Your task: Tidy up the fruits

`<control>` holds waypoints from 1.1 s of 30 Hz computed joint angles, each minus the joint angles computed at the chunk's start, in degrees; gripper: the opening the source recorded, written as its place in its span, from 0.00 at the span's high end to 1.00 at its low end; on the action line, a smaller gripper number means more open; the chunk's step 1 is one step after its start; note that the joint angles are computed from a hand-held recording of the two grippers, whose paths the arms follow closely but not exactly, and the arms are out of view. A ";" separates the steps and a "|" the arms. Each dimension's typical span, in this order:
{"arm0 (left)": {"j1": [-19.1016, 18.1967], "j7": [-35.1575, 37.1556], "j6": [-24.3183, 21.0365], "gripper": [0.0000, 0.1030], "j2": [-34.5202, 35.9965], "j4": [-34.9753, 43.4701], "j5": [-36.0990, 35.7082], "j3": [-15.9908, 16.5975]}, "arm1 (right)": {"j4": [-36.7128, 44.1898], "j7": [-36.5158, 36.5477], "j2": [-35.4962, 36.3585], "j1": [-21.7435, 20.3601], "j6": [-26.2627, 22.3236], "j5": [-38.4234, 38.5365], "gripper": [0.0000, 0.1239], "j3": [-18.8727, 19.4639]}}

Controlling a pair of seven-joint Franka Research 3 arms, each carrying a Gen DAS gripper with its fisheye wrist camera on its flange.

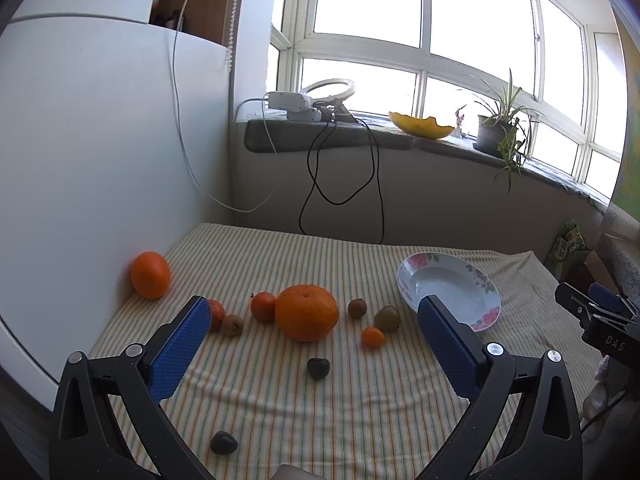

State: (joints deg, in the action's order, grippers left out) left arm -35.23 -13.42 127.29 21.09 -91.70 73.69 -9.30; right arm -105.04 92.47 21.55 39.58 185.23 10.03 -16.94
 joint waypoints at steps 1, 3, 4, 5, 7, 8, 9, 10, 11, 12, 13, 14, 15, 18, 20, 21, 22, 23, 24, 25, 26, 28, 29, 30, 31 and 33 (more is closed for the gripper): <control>-0.04 0.09 -0.05 0.01 0.21 0.25 -0.07 -0.03 | -0.05 -0.04 -0.05 -0.03 -0.03 0.01 0.17 0.08; -0.15 0.25 -0.18 0.01 0.46 0.55 -0.24 -0.02 | -0.05 0.02 -0.01 0.15 -0.16 -0.04 0.17 -0.11; -0.19 0.23 -0.05 0.01 0.49 0.54 -0.25 0.00 | -0.10 0.03 -0.05 0.13 -0.24 -0.07 0.17 -0.07; -0.18 0.25 0.13 0.01 0.47 0.49 -0.29 0.04 | -0.11 0.06 -0.09 -0.04 -0.34 -0.06 0.17 0.14; -0.19 0.08 0.34 0.01 0.33 0.30 -0.18 0.13 | -0.06 0.16 -0.17 -0.44 -0.60 -0.17 0.17 0.60; -0.21 -0.10 0.41 0.01 0.25 0.12 -0.05 0.15 | -0.07 0.26 -0.20 -0.38 -0.62 -0.35 0.17 0.51; -0.20 -0.14 0.44 0.01 0.23 0.07 -0.02 0.14 | -0.04 0.44 -0.14 -0.14 -0.58 -0.51 0.17 0.21; -0.21 -0.13 0.38 0.01 0.25 0.10 -0.04 0.13 | -0.08 0.54 -0.11 -0.01 -0.48 -0.67 0.17 0.04; -0.24 -0.14 0.28 0.01 0.28 0.15 -0.07 0.12 | -0.13 0.60 -0.15 0.05 -0.44 -0.74 0.17 -0.02; -0.23 -0.11 0.24 0.01 0.30 0.18 -0.16 0.10 | -0.10 0.64 -0.17 -0.02 -0.50 -0.76 0.17 0.07; -0.19 -0.05 0.33 0.01 0.31 0.21 -0.24 0.08 | -0.08 0.72 -0.16 0.04 -0.57 -0.82 0.17 0.00; -0.22 0.08 0.32 0.01 0.42 0.39 -0.32 0.05 | -0.09 0.95 -0.12 0.48 -0.61 -0.94 0.17 -0.51; -0.26 0.14 0.29 0.01 0.43 0.43 -0.38 0.06 | -0.11 0.97 -0.12 0.35 -0.58 -1.03 0.17 -0.39; -0.37 0.22 0.27 0.01 0.55 0.58 -0.42 0.11 | -0.03 1.02 -0.22 -0.35 -1.05 -1.20 0.17 0.40; -0.43 0.23 0.26 0.01 0.58 0.60 -0.42 0.15 | -0.10 1.18 -0.35 -0.75 -1.11 -1.44 0.17 0.84; -0.44 0.28 0.24 0.01 0.60 0.63 -0.46 0.15 | -0.12 1.31 -0.37 -0.72 -1.11 -1.59 0.17 0.83; -0.47 0.29 0.22 0.01 0.61 0.64 -0.47 0.16 | -0.02 1.41 -0.26 -0.82 -1.10 -1.71 0.17 0.94; -0.50 0.28 0.17 0.01 0.68 0.75 -0.51 0.16 | -0.03 1.44 -0.30 -0.87 -1.12 -1.85 0.17 1.00; -0.52 0.30 0.17 0.01 0.72 0.81 -0.54 0.17 | 0.02 1.49 -0.26 -0.93 -1.13 -1.96 0.17 1.05; -0.53 0.37 0.20 0.01 0.72 0.81 -0.54 0.19 | 0.06 1.53 -0.26 -1.11 -1.16 -2.00 0.17 1.24; -0.58 0.39 0.11 0.01 0.74 0.84 -0.52 0.21 | 0.09 1.52 -0.27 -1.35 -1.27 -2.05 0.17 1.52; -0.58 0.46 0.13 0.01 0.80 0.91 -0.57 0.23 | 0.27 1.54 -0.22 -1.79 -1.57 -2.22 0.17 2.00; -0.59 0.42 0.20 0.01 0.79 0.90 -0.58 0.23 | 0.31 1.63 -0.20 -1.89 -1.61 -2.35 0.17 2.11; -0.61 0.41 0.20 0.01 0.82 0.93 -0.59 0.24 | 0.33 1.81 -0.17 -1.80 -1.64 -2.48 0.17 1.99; -0.60 0.43 0.22 0.01 0.83 0.92 -0.57 0.27 | 0.37 1.81 -0.18 -2.14 -1.69 -2.53 0.17 2.34; -0.60 0.36 0.36 0.01 0.80 0.86 -0.54 0.28 | 0.37 1.82 -0.20 -2.48 -1.63 -2.71 0.17 2.73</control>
State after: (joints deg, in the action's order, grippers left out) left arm -35.83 -13.06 127.65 21.88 -90.84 73.15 -9.01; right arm -104.67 94.29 21.36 37.10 183.60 7.31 -14.20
